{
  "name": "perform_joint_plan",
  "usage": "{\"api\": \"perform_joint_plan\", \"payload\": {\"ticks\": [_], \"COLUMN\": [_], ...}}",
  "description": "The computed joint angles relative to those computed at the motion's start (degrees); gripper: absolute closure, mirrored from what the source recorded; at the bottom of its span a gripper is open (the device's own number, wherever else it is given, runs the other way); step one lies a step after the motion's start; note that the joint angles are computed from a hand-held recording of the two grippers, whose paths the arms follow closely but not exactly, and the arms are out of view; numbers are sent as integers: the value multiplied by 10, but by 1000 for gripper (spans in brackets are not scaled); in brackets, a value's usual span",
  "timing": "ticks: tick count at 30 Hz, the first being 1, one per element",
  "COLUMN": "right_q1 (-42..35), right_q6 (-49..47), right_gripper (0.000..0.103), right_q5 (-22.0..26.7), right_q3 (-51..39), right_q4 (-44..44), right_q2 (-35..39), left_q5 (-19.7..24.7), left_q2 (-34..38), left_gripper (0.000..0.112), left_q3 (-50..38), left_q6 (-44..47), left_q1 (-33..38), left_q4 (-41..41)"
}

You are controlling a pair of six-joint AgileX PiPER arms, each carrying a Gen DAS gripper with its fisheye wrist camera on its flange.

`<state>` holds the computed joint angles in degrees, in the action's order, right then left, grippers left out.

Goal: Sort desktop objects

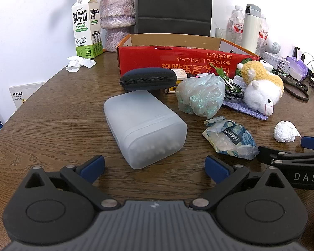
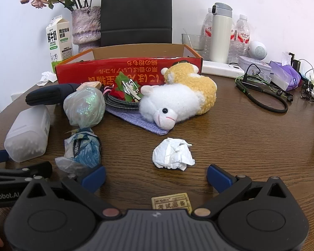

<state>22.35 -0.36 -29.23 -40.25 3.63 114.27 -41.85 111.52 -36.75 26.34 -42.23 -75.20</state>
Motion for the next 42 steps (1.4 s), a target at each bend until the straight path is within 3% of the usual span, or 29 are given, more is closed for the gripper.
{"api": "perform_joint_plan", "payload": {"ticks": [28,30,33,37,42], "right_q1": [0,-7,-29,-80,-121], "right_q6": [1,15,62,128,108], "right_gripper": [0,0,0,0,0], "right_q5": [1,0,8,-64,-83], "right_q3": [-1,0,6,53,86], "right_q4": [-1,-28,-105,-226,-287], "right_q2": [1,-1,-19,-66,-94], "left_q5": [-1,-6,-35,-69,-104], "left_q2": [-1,0,-12,-39,-23], "left_gripper": [9,9,9,9,9], "left_q3": [1,-2,29,54,25], "left_q6": [0,6,-38,-62,14], "left_q1": [0,-4,-18,-33,-35], "left_q4": [0,-9,44,60,36]}}
